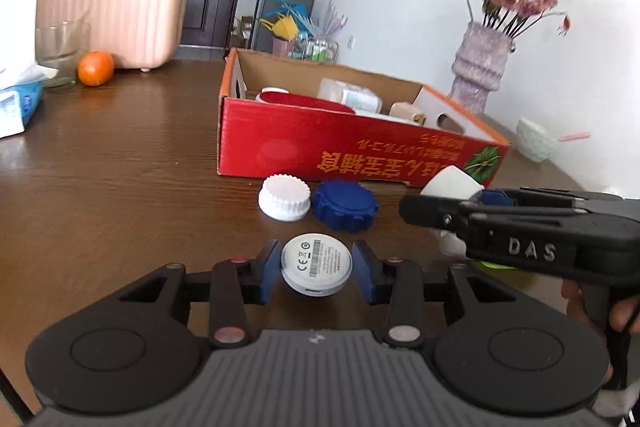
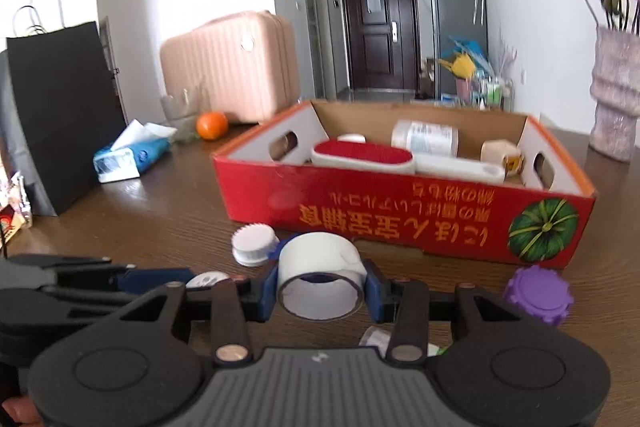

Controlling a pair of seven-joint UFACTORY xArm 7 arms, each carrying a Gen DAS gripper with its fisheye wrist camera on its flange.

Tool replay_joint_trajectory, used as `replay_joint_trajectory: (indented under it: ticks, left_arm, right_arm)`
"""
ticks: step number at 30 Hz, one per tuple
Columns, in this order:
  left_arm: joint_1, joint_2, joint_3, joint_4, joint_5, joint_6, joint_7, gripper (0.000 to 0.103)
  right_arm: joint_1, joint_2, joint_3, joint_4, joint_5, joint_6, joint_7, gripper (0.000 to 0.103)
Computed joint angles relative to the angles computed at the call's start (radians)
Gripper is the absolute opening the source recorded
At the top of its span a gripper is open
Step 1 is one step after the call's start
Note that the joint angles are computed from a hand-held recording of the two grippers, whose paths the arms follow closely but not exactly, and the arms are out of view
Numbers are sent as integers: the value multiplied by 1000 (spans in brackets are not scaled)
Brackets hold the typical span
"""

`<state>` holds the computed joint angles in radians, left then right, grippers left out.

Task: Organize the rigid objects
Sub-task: 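Grasp the flat white cap with the left tool while the right grasps another white tape roll, then carry cap and tape roll into the cardboard box and open both tools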

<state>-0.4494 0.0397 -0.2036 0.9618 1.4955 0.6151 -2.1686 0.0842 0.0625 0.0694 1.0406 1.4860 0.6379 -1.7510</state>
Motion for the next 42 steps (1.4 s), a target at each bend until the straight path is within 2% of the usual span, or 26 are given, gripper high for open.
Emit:
replay_joint_trajectory:
  ticks: [5, 11, 16, 21, 27, 32, 42]
  left_arm:
    - [-53, -93, -65, -52, -99, 132, 50, 40]
    - [-103, -169, -153, -78, -183, 280, 72, 40]
    - [-139, -187, -206, -66, -216, 371, 76, 40]
    - [-171, -176, -230, -38, -217, 429, 84, 40]
    - [-195, -161, -227, -17, -212, 448, 90, 40]
    - [-195, -154, -210, -13, -206, 432, 95, 40]
    - [-121, -130, -139, 33, -125, 359, 172, 40]
  right_arm:
    - [-22, -142, -43, -122, 22, 67, -43, 42]
    - [-46, -291, -120, -264, -14, 110, -27, 42]
    - [-74, -388, -185, -351, -52, 134, -24, 42]
    - [-97, -441, -234, -393, -83, 154, -11, 42]
    - [-103, -456, -256, -400, -85, 169, -11, 42]
    - [-96, -438, -247, -391, -74, 164, -18, 42]
    - [-69, -302, -187, -259, 8, 119, -46, 42]
